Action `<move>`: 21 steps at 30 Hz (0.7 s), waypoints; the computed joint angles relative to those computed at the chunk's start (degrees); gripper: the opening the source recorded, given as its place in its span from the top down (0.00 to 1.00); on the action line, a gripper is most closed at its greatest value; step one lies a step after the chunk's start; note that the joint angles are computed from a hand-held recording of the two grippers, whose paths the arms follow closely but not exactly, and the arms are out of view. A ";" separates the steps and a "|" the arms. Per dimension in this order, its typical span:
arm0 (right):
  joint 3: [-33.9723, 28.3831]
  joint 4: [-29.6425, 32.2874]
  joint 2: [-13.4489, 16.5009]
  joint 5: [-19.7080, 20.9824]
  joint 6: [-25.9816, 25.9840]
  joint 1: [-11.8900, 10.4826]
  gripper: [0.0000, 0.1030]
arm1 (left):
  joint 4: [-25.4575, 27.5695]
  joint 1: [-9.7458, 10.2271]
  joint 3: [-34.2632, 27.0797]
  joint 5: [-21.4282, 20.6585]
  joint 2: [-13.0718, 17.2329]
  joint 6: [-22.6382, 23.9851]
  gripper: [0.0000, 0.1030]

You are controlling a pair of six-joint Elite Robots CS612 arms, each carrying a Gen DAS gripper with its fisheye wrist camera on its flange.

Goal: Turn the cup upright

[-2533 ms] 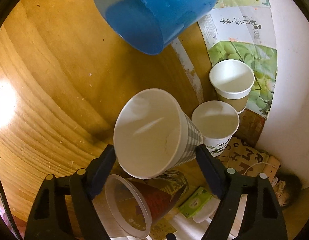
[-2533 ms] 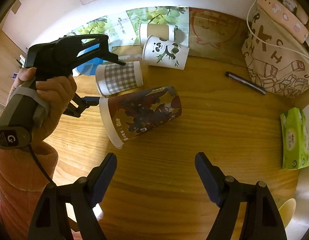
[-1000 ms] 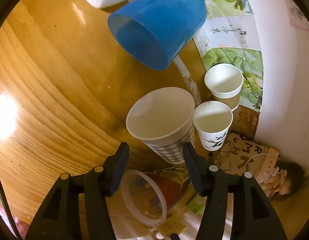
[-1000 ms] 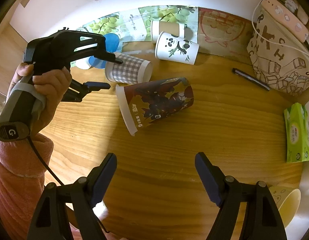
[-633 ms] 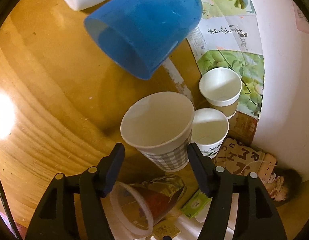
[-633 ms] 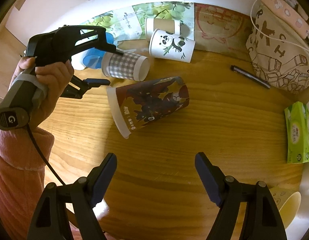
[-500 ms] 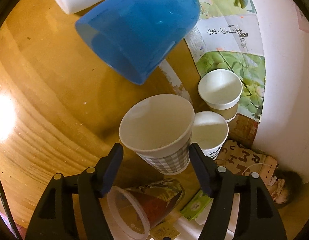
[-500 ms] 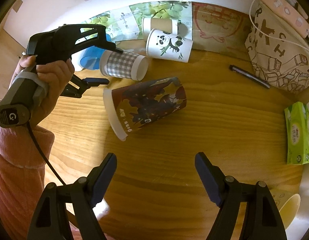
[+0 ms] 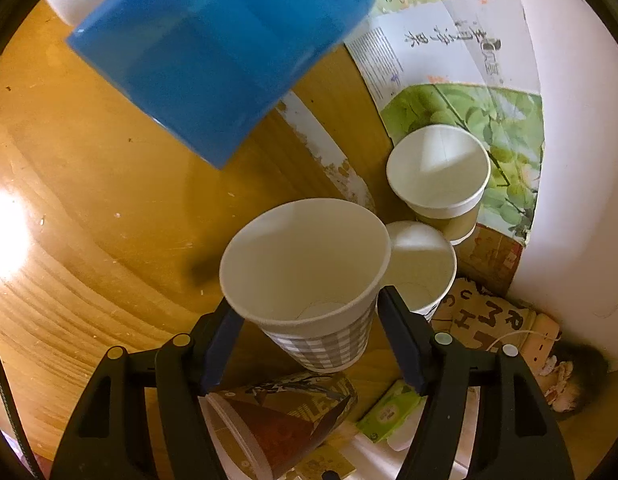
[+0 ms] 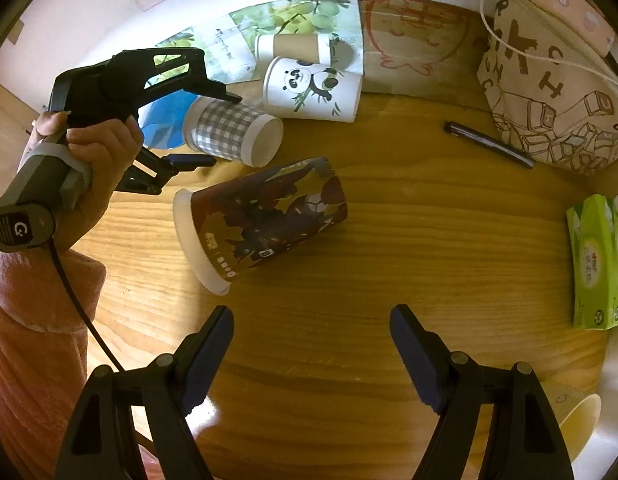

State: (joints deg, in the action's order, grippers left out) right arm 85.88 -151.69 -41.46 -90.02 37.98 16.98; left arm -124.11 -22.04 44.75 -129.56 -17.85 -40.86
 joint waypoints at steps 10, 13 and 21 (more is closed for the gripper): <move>0.67 -0.68 -0.08 0.16 1.37 -0.30 0.21 | 1.36 -0.38 -1.05 -0.23 0.28 2.93 0.34; 0.63 -0.77 -0.03 0.29 1.07 -0.23 0.21 | 1.57 -0.25 -0.41 0.11 -0.39 3.56 0.35; 0.11 -0.75 0.06 -1.01 0.38 0.82 0.21 | -1.52 0.53 2.92 1.08 -3.38 5.81 0.35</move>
State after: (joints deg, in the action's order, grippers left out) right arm 85.99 -152.44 -41.40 -91.02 38.36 17.80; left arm -125.63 -21.51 47.68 -128.49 -21.23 -35.05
